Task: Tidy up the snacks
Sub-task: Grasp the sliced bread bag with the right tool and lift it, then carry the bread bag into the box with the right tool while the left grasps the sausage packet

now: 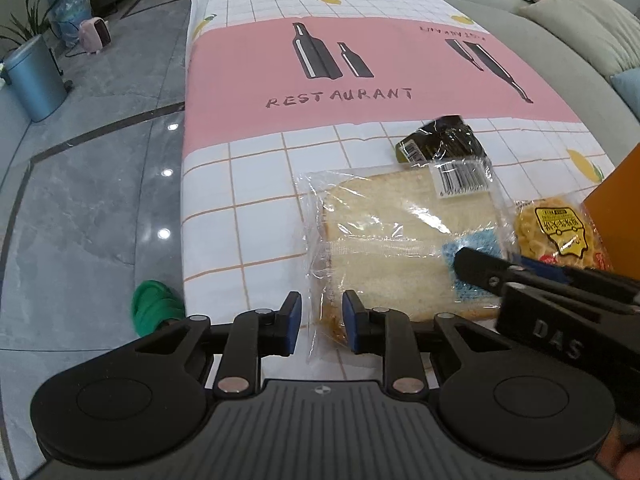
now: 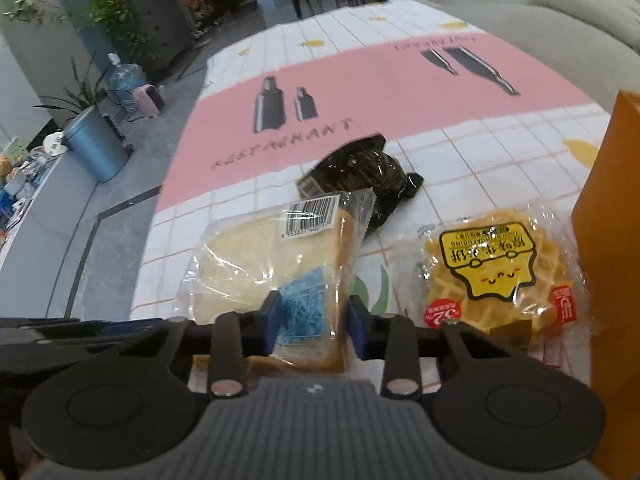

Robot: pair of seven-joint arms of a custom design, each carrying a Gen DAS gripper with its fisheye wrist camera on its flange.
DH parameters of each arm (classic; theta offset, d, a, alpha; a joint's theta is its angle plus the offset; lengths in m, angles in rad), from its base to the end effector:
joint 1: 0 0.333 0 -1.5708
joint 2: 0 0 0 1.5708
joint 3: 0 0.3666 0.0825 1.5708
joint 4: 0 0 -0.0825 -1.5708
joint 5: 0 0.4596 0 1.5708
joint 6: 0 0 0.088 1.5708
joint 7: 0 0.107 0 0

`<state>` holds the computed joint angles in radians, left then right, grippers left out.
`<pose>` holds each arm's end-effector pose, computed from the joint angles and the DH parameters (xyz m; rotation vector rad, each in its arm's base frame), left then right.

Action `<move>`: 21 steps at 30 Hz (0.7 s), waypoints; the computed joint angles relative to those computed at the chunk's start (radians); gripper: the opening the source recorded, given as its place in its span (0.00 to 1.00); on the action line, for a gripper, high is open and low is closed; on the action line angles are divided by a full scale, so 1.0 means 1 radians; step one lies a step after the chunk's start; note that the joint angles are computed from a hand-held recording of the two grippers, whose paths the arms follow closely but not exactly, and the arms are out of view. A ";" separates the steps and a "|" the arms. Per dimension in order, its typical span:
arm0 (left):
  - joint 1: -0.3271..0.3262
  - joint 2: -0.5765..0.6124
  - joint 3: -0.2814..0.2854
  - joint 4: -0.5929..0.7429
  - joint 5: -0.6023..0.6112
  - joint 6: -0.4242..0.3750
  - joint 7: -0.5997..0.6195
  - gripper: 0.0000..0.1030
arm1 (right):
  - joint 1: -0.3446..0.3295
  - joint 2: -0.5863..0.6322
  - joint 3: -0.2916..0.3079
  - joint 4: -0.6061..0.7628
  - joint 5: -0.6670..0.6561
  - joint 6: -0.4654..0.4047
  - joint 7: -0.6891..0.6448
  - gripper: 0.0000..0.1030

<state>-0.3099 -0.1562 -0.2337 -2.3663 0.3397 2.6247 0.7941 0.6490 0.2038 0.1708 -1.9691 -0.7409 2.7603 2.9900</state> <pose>0.4791 -0.3012 0.4337 -1.9370 2.0030 -0.5180 0.4659 0.5317 0.4366 -1.7328 1.7358 -0.2868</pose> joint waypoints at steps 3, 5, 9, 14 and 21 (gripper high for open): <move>-0.006 -0.026 -0.001 -0.013 -0.010 -0.010 0.003 0.28 | 0.014 -0.027 0.003 -0.006 -0.050 -0.019 -0.015 0.22; -0.009 -0.047 -0.005 -0.019 0.000 -0.022 -0.004 0.28 | 0.020 -0.048 0.009 -0.015 -0.076 -0.035 -0.031 0.19; -0.025 -0.097 0.002 -0.037 -0.018 -0.018 0.005 0.28 | 0.026 -0.099 0.034 -0.028 -0.095 -0.110 -0.103 0.15; -0.054 -0.144 0.007 -0.046 -0.044 -0.011 0.024 0.28 | 0.024 -0.175 0.061 -0.067 -0.097 -0.186 -0.156 0.14; -0.102 -0.170 0.011 -0.038 -0.052 0.062 0.105 0.33 | -0.004 -0.317 0.095 -0.150 -0.122 -0.236 -0.135 0.12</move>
